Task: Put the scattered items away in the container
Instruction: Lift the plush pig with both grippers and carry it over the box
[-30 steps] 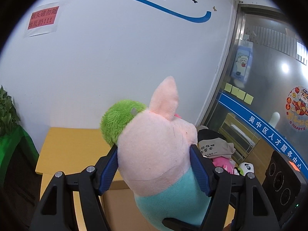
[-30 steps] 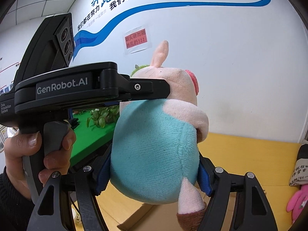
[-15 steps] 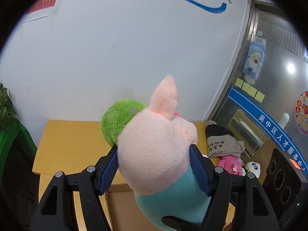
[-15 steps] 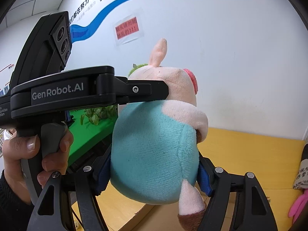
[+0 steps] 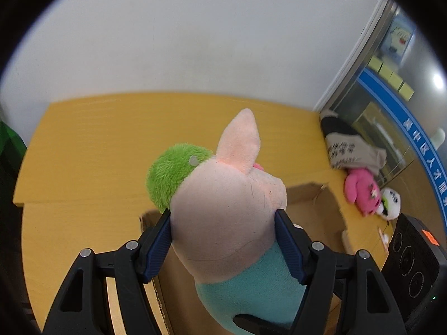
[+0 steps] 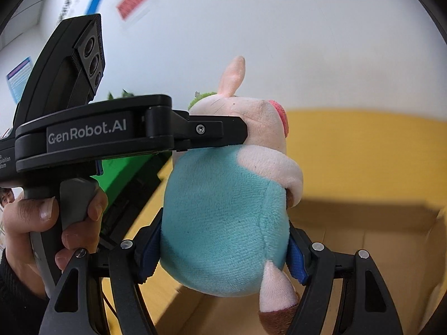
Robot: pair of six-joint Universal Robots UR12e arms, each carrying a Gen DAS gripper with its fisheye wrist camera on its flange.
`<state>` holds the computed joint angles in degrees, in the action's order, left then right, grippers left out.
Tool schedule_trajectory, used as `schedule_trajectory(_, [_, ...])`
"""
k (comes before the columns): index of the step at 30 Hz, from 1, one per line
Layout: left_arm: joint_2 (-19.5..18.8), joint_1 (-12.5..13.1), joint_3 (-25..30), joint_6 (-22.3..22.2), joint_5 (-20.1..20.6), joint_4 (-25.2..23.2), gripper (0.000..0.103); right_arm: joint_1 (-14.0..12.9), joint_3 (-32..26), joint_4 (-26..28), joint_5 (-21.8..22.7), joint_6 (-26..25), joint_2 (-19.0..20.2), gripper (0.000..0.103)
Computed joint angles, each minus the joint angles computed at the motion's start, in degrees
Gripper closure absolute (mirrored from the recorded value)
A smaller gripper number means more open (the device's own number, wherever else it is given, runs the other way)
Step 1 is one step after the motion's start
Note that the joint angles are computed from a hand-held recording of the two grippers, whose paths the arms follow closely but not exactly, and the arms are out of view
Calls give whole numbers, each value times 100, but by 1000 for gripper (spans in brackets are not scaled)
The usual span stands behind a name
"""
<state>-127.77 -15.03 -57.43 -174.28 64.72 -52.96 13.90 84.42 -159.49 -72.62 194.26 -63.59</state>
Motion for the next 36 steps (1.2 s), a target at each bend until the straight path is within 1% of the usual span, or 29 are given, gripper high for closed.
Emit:
schedule_trajectory(2, [-83, -16, 6, 83, 30, -171, 34, -6, 87, 37, 48, 152, 95, 25])
schedule_trajectory(6, [-211, -77, 24, 337, 153, -547, 34, 35, 273, 70, -26, 404, 211, 25])
schedule_trajectory(11, [-275, -108, -67, 493, 375, -782, 33, 65, 465, 144, 54, 679, 289, 25])
schedule_trajectory(12, [-291, -98, -79, 460, 415, -792, 31, 76, 470, 192, 73, 669, 317, 25])
schedule_trajectory(13, [-298, -67, -111, 338, 356, -711, 30, 80, 457, 254, 106, 671, 348, 25])
schedule_trajectory(15, [-313, -29, -101, 85, 304, -609, 28, 82, 438, 178, 109, 737, 390, 22])
schedule_trajectory(17, [-365, -62, 63, -41, 477, -782, 28, 54, 394, 148, 260, 861, 436, 15])
schedule_trajectory(19, [-358, -94, 90, -6, 653, -783, 28, 34, 335, 291, 362, 867, 472, 11])
schedule_trajectory(20, [-328, -109, 65, 6, 716, -711, 30, 31, 328, 341, 381, 801, 472, 10])
schedule_trajectory(21, [-272, -110, -14, -21, 728, -530, 30, 18, 343, 370, 459, 719, 463, 10])
schedule_trajectory(24, [-68, -15, -320, -261, 459, 30, 30, -47, 490, 357, 703, 489, 365, 10])
schedule_trajectory(25, [-9, 12, -394, -321, 379, 141, 30, -63, 558, 348, 712, 344, 307, 10])
schedule_trajectory(27, [139, 51, -577, -312, 362, 305, 30, -87, 714, 262, 625, 107, 196, 10])
schedule_trajectory(28, [196, 62, -662, -295, 361, 356, 30, -101, 784, 189, 611, 62, 167, 13])
schedule_trajectory(29, [276, 81, -788, -290, 340, 421, 30, -138, 833, 209, 732, 23, 161, 21])
schedule_trajectory(30, [375, 108, -965, -303, 308, 509, 30, -187, 858, 246, 995, 29, 183, 26])
schedule_trajectory(31, [471, 127, -1149, -305, 298, 595, 30, -236, 873, 269, 1318, 68, 219, 33])
schedule_trajectory(32, [586, 126, -1344, -253, 367, 642, 30, -257, 867, 316, 1558, 75, 253, 37])
schedule_trajectory(34, [742, 48, -1608, -129, 643, 711, 30, -221, 837, 355, 1604, 5, 281, 37])
schedule_trajectory(35, [861, 41, -1824, -20, 693, 782, 30, -201, 801, 401, 1686, 17, 295, 37])
schedule_trajectory(36, [951, 48, -2000, -37, 640, 914, 31, -190, 774, 442, 1761, 52, 305, 37])
